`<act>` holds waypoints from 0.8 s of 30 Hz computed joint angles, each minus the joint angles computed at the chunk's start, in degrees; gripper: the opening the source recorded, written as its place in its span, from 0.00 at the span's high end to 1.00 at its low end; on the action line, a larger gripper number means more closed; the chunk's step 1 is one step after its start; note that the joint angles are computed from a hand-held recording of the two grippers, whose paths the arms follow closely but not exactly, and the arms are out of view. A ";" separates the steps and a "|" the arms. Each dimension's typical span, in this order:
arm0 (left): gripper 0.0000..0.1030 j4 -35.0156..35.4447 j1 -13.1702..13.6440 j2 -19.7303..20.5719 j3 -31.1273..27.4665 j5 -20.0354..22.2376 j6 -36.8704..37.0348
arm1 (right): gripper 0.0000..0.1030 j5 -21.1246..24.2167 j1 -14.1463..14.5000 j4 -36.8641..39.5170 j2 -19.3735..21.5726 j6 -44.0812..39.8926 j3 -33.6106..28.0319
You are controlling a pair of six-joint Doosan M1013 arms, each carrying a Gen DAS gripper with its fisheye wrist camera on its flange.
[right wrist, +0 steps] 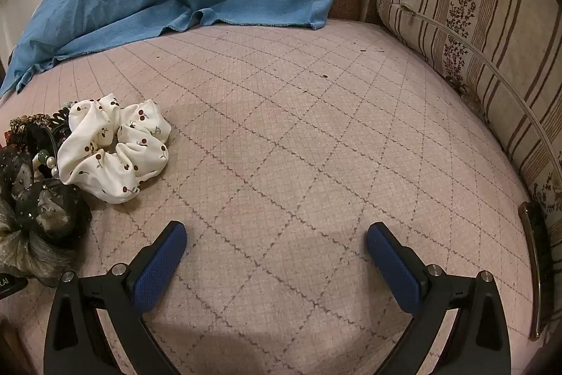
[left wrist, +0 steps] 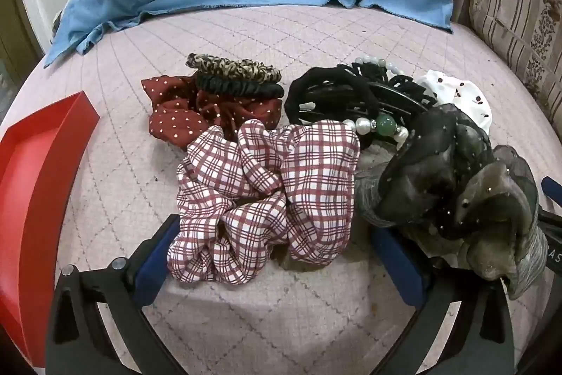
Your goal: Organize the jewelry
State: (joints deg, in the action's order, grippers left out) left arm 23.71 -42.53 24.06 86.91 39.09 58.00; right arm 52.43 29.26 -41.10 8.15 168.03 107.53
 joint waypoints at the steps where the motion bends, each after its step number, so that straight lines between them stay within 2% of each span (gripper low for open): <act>1: 0.00 -3.46 0.69 -0.17 0.20 -1.08 1.79 | 0.00 0.59 0.04 0.19 0.15 -0.50 -0.18; 19: 0.00 -4.91 0.86 -0.16 0.00 -0.40 2.99 | 0.00 0.04 -0.04 -0.19 0.02 0.02 0.05; 24: 0.00 -7.18 1.36 -0.46 0.17 -0.35 5.47 | 0.00 -0.40 -0.22 0.06 -0.27 0.01 0.25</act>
